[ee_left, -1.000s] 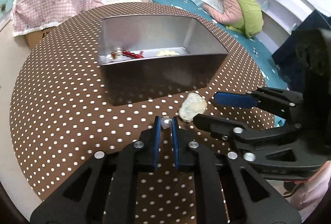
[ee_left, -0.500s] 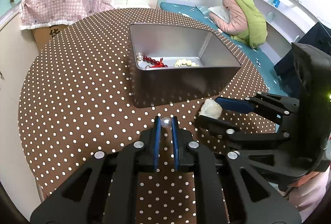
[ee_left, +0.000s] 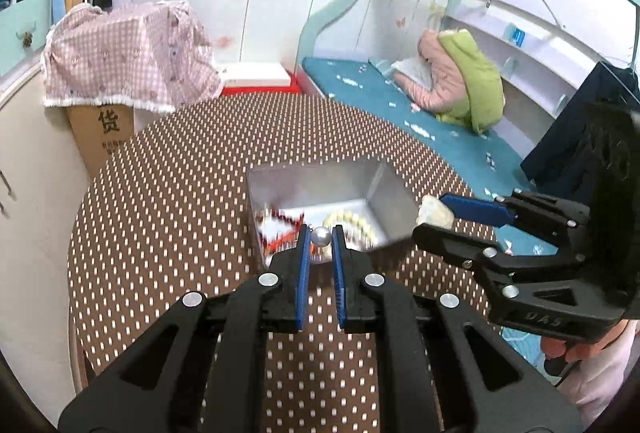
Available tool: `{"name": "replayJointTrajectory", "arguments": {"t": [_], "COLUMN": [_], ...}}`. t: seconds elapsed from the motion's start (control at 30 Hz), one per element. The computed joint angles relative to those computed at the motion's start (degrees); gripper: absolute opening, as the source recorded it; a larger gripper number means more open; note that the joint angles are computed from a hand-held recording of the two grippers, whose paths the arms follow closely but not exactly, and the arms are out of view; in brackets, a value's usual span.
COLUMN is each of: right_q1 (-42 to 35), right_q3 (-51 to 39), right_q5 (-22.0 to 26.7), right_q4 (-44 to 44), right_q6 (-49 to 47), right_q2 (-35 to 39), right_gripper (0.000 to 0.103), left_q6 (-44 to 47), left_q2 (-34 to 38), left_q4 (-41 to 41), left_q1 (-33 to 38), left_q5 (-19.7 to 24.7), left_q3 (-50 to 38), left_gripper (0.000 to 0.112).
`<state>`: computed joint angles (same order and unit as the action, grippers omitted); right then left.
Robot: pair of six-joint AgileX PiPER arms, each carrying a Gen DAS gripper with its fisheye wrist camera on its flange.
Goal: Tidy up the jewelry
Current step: 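Lower the jade pendant into the grey tray and open the right tool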
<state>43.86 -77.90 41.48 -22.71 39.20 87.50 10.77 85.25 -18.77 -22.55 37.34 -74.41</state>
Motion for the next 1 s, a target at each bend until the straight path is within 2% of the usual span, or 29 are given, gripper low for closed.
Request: {"name": "replayJointTrajectory", "arguments": {"t": [0.27, 0.47, 0.63, 0.7, 1.0], "right_q1": [-3.57, -4.47, -4.24, -4.40, -3.04], "right_q3": [-4.14, -6.47, -6.60, -6.71, -6.27], "right_q5": [0.45, 1.78, 2.12, 2.13, 3.43], "right_q4": [5.39, 7.53, 7.21, 7.22, 4.54], "right_q6": [-5.45, -8.48, -7.78, -7.95, -4.96], "right_q2": [5.90, 8.32, 8.12, 7.89, 6.73], "right_gripper": [0.042, 0.042, 0.043, 0.043, 0.043], "left_q6": [-0.77, -2.32, -2.82, -2.93, -4.74], "left_q2": [8.36, 12.31, 12.03, 11.53, 8.43], "left_q4": [0.35, 1.85, 2.48, 2.75, 4.78], "left_q1": [-0.55, -0.60, -0.39, -0.31, -1.12], "left_q5": [2.67, 4.01, 3.58, 3.15, 1.96], "left_q3": [-8.51, -11.13, -10.23, -9.45, -6.07], "left_gripper": [0.011, 0.011, 0.014, 0.027, 0.031]}}
